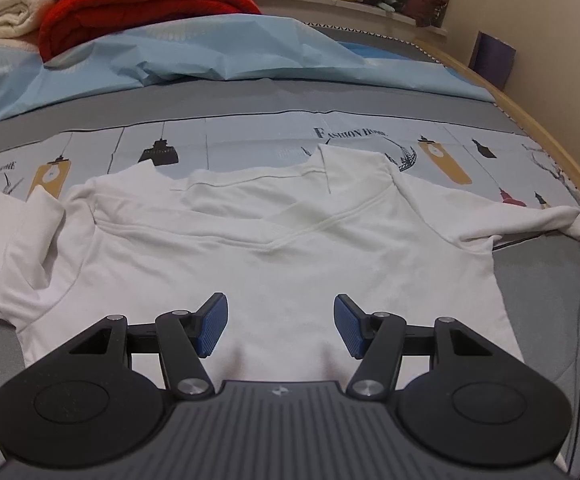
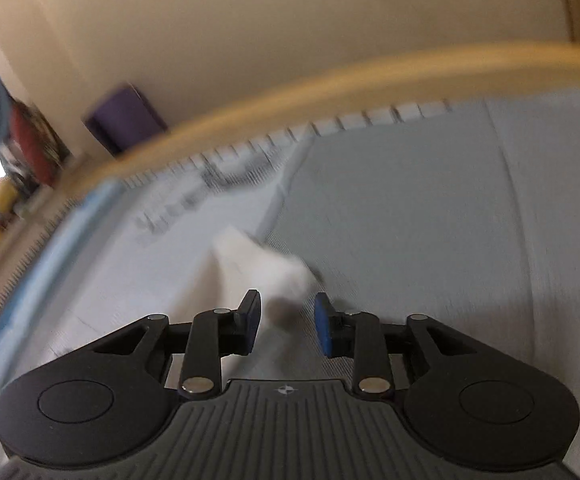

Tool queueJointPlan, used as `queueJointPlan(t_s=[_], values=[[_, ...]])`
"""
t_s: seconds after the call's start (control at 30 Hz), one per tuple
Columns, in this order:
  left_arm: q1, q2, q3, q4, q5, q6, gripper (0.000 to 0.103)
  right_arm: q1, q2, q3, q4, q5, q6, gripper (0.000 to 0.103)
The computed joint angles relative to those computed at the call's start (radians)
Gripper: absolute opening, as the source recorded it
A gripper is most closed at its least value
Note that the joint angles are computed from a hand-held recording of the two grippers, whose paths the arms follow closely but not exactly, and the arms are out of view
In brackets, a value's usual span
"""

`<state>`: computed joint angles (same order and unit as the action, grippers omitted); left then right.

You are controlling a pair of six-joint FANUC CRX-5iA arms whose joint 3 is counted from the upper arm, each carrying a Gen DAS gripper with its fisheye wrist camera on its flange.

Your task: Fold small clothes

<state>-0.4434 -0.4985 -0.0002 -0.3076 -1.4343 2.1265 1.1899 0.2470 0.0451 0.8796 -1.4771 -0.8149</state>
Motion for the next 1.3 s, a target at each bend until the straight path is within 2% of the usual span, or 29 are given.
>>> queueJointPlan(t_s=[0.07, 0.13, 0.23, 0.27, 0.3, 0.37, 0.43, 0.47, 0.5, 0.57, 0.63, 0.67, 0.77, 0.83, 0.9, 1.0, 1.17, 1.23, 1.3], values=[[-0.018, 0.003, 0.002, -0.011, 0.001, -0.009, 0.064, -0.009, -0.001, -0.008, 0.023, 0.027, -0.002, 0.033], [-0.034, 0.008, 0.005, -0.026, -0.006, -0.010, 0.064, -0.023, -0.029, -0.062, 0.054, 0.114, -0.028, 0.037], [-0.025, 0.008, 0.002, -0.020, -0.009, -0.005, 0.064, -0.040, -0.007, -0.048, 0.067, 0.117, -0.008, 0.037], [-0.022, 0.008, 0.003, -0.018, -0.010, -0.004, 0.064, -0.046, 0.012, -0.015, 0.054, 0.102, 0.041, 0.028], [-0.020, 0.008, 0.003, -0.016, -0.010, -0.003, 0.064, -0.058, 0.026, 0.018, 0.031, 0.103, 0.096, 0.004], [-0.019, 0.006, 0.004, -0.013, -0.005, -0.007, 0.064, -0.080, 0.040, 0.068, 0.050, 0.122, 0.171, 0.005], [-0.024, 0.007, 0.008, -0.019, -0.003, -0.012, 0.064, -0.087, 0.044, 0.091, 0.189, 0.162, 0.256, 0.005], [-0.026, 0.008, 0.010, -0.021, -0.004, -0.010, 0.064, -0.080, 0.061, 0.128, 0.254, 0.141, 0.316, 0.005], [-0.024, 0.008, 0.012, -0.021, -0.003, -0.007, 0.064, -0.072, 0.082, 0.181, 0.267, 0.097, 0.363, 0.004], [-0.017, 0.006, 0.013, -0.018, -0.001, -0.005, 0.064, -0.062, 0.155, 0.355, 0.189, -0.076, 0.478, 0.004], [-0.013, 0.003, 0.015, -0.017, 0.000, -0.003, 0.064, -0.079, 0.186, 0.434, 0.093, -0.168, 0.580, 0.004], [-0.011, 0.000, 0.014, -0.015, 0.000, -0.005, 0.064, -0.096, 0.187, 0.449, 0.021, -0.177, 0.622, 0.004], [-0.007, -0.012, 0.013, -0.013, 0.001, -0.020, 0.064, -0.122, 0.150, 0.423, -0.185, -0.194, 0.611, 0.005], [0.010, -0.022, 0.010, -0.004, -0.002, -0.030, 0.064, -0.112, 0.151, 0.421, -0.242, -0.246, 0.604, 0.006], [0.039, -0.033, 0.007, 0.013, -0.004, -0.041, 0.064, -0.086, 0.161, 0.422, -0.238, -0.293, 0.589, 0.010], [0.075, -0.049, 0.010, 0.033, -0.010, -0.058, 0.064, -0.039, 0.168, 0.417, -0.184, -0.333, 0.547, 0.010], [0.100, -0.073, 0.042, 0.026, -0.031, -0.088, 0.064, 0.025, 0.187, 0.442, -0.058, -0.369, 0.600, 0.010], [0.116, -0.088, 0.059, 0.021, -0.039, -0.107, 0.064, 0.059, 0.171, 0.437, -0.009, -0.304, 0.633, 0.011], [0.122, -0.102, 0.075, 0.005, -0.049, -0.123, 0.065, 0.116, 0.161, 0.454, 0.021, -0.228, 0.687, 0.019]])
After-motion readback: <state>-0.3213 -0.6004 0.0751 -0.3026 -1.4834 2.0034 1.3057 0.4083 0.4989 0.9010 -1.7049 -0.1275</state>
